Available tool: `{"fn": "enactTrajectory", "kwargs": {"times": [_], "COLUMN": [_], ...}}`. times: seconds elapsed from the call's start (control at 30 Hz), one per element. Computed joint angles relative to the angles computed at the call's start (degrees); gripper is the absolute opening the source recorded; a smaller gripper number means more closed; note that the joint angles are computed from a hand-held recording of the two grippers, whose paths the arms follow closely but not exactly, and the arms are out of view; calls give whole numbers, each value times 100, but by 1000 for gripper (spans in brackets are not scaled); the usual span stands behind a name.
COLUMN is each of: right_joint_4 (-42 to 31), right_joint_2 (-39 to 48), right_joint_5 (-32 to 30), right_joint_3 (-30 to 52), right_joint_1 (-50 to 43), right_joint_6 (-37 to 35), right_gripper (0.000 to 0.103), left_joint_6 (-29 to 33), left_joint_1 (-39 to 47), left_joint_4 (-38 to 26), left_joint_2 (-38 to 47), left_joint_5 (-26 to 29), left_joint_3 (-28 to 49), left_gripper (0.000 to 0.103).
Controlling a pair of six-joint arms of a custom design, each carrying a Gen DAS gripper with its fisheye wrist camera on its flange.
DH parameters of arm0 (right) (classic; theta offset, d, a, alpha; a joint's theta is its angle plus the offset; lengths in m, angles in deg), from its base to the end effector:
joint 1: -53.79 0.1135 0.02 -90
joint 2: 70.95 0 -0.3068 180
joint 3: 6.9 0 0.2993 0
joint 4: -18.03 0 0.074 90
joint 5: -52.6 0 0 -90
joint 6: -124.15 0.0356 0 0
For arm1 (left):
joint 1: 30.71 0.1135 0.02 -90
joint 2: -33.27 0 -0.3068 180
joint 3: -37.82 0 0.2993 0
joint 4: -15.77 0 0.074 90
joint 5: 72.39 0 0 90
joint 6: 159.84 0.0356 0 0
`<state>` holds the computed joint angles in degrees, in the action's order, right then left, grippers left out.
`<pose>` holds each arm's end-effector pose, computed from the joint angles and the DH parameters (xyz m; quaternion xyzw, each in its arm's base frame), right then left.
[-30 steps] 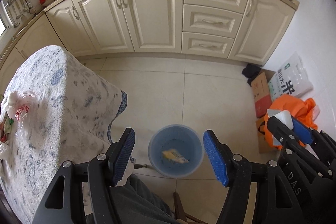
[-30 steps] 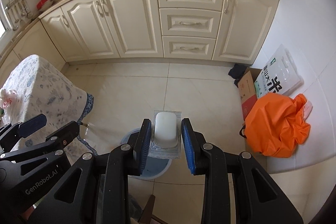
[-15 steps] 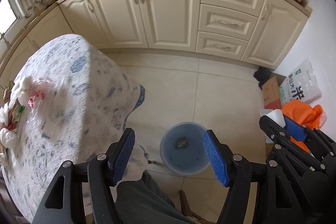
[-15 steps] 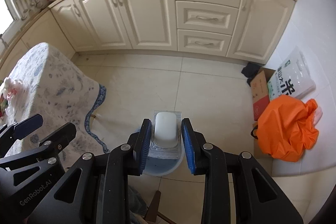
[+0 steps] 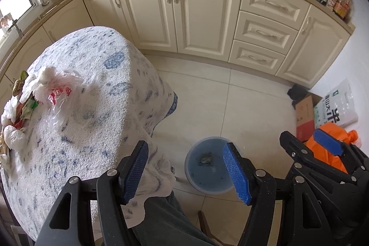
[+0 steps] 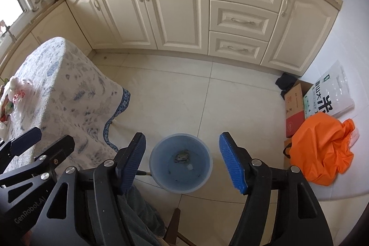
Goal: Collect trash
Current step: 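Move both open tools back toward the trash on the table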
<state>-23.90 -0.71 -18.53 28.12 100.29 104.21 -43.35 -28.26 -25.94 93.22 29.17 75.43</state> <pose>0.1355 0.1261 0.1246 0.2181 0.9559 0.0083 0.1966 0.1910 0.0010 0.1674 0.2240 0.9435 -0.0392 0.2408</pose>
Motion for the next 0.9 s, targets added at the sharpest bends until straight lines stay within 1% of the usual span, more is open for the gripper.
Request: {"fn": "enactTrajectory", "kwargs": {"times": [0.17, 0.33, 0.6, 0.73, 0.9], "right_joint_4": [18, -43, -475, -760, -849], "right_joint_2": [11, 24, -81, -68, 184], "right_joint_5": [-34, -22, 204, 409, 624], "right_joint_3": [-11, 12, 177, 399, 813], "right_joint_1": [-11, 39, 398, 694, 1078], "right_joint_6": [46, 90, 431, 630, 651], "right_gripper": [68, 68, 68, 68, 68], "left_joint_6": [47, 74, 251, 636, 1383], "left_joint_1": [90, 119, 355, 885, 2033], "left_joint_4": [25, -54, -385, -695, -1125], "left_joint_2": [110, 49, -331, -610, -772], "left_joint_5": [54, 96, 278, 576, 1043], "left_joint_3": [67, 63, 44, 85, 229], "left_gripper": [63, 63, 63, 63, 63]}}
